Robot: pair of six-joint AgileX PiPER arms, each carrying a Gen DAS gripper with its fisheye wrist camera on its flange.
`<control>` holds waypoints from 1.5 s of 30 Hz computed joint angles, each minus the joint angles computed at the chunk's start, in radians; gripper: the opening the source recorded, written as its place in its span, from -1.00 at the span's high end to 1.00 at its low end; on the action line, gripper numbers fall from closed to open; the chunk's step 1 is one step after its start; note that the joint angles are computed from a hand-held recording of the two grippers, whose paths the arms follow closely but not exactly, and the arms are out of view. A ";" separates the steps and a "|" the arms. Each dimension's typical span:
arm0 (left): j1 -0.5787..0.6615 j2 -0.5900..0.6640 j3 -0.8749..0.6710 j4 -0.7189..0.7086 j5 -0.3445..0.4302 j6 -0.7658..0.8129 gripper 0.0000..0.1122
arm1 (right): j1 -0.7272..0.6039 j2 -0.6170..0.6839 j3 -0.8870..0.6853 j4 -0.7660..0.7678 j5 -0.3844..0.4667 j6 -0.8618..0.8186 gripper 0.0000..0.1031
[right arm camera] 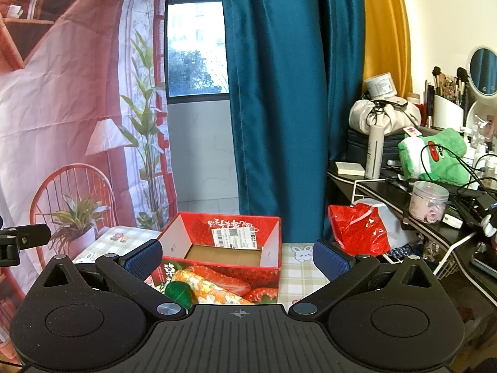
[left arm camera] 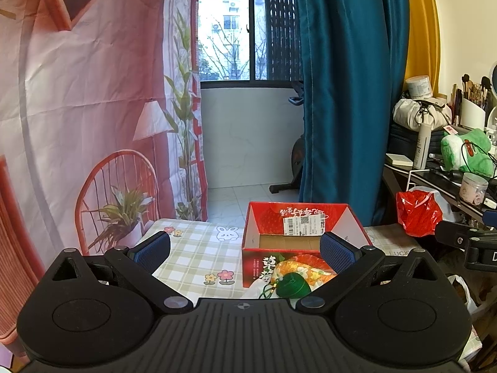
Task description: Organize soft objects
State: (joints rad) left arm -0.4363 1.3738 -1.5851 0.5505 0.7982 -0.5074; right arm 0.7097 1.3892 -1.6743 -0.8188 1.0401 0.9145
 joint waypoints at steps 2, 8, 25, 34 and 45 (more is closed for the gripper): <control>-0.001 0.000 0.000 0.001 0.000 -0.001 -0.84 | 0.000 -0.001 0.002 -0.001 -0.001 0.002 -0.99; -0.001 0.000 0.000 0.001 0.001 -0.001 -0.84 | -0.003 -0.003 0.004 0.001 -0.003 0.000 -0.99; -0.038 0.007 0.051 0.153 -0.005 -0.134 -0.84 | -0.010 -0.020 0.051 -0.012 -0.031 0.034 -0.99; 0.042 0.021 0.164 0.058 -0.166 -0.108 -0.84 | -0.093 -0.090 0.291 -0.034 -0.300 0.135 -0.99; 0.153 0.119 0.215 -0.226 -0.218 0.186 -0.83 | -0.215 -0.032 0.441 0.132 -0.503 0.052 -0.99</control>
State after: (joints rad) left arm -0.2836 1.4926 -1.3702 0.3246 0.5800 -0.3211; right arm 0.4949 1.3573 -1.2332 -0.6865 0.5373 0.9663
